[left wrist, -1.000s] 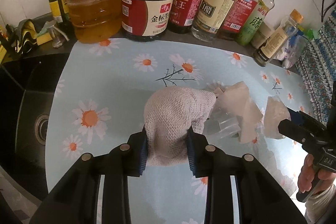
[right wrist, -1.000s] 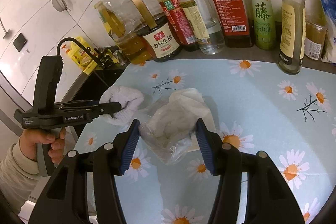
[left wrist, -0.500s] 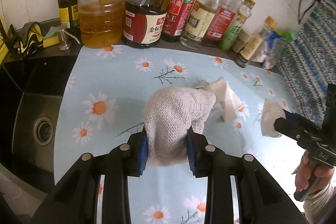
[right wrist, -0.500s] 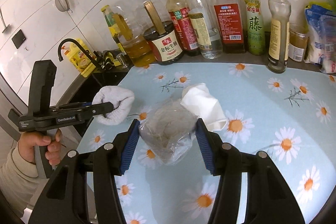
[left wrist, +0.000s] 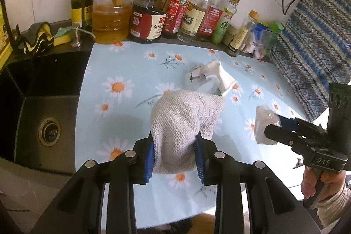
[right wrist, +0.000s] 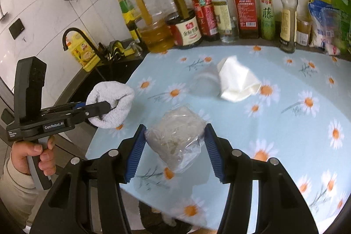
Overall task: Collect trash
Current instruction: 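Carry the plastic cup and beige towel down over the trash bin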
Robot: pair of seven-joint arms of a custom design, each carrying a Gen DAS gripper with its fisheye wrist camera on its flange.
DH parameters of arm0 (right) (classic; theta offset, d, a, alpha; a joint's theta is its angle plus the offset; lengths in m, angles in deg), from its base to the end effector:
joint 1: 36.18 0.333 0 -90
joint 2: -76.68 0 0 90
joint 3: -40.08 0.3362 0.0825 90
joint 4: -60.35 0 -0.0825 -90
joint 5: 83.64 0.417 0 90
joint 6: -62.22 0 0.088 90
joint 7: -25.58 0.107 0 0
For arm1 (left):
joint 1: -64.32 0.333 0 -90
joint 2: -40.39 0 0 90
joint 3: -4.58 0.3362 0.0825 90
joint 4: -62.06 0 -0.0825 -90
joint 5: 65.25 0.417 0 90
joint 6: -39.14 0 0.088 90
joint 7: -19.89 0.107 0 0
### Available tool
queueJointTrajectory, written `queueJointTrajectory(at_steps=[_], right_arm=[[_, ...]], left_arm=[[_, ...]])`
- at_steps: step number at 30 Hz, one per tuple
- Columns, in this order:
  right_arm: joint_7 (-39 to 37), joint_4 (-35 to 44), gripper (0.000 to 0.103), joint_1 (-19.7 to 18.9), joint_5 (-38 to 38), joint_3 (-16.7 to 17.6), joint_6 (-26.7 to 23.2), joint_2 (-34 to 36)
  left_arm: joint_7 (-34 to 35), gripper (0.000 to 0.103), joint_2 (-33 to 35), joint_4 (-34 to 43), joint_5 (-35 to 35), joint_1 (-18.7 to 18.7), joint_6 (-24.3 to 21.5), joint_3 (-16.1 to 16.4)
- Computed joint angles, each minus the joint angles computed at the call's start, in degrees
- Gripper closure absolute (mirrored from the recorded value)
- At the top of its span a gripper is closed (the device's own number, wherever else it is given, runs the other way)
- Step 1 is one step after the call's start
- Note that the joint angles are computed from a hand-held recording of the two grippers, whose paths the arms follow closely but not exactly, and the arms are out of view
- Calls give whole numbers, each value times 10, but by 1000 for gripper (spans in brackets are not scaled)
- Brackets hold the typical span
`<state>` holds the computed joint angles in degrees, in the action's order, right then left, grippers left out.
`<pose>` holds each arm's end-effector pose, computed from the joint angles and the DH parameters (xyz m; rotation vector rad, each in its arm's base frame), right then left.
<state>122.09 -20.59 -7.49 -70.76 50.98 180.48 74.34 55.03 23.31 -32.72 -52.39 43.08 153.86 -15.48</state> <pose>0.4505 0.3925 0.8101 -2.1086 1.1878 -0.0682 0.3674 -0.3590 0.8073 -2.0857 1.7227 -0.9033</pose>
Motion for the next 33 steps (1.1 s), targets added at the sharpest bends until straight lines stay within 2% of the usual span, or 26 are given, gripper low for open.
queueJointTrajectory(at_steps=[10,18,24,33], right_arm=[[114,-68,48,20,-70,37,17,-61],[209,-116,48,32,-116,72,2,-105],[264,-157,48,41,-117,89,-18,-134],[289,-213,48,51,-87,96,-31,-169]], left_arm=[[25,74,-98,-99,-53,-20,44,14],[47,74,-169,-175,-104,-46,61,22],[42,74,-214,-227,-139,-68,57,22],[3,74,-256,-299,-183,-100,57,16]])
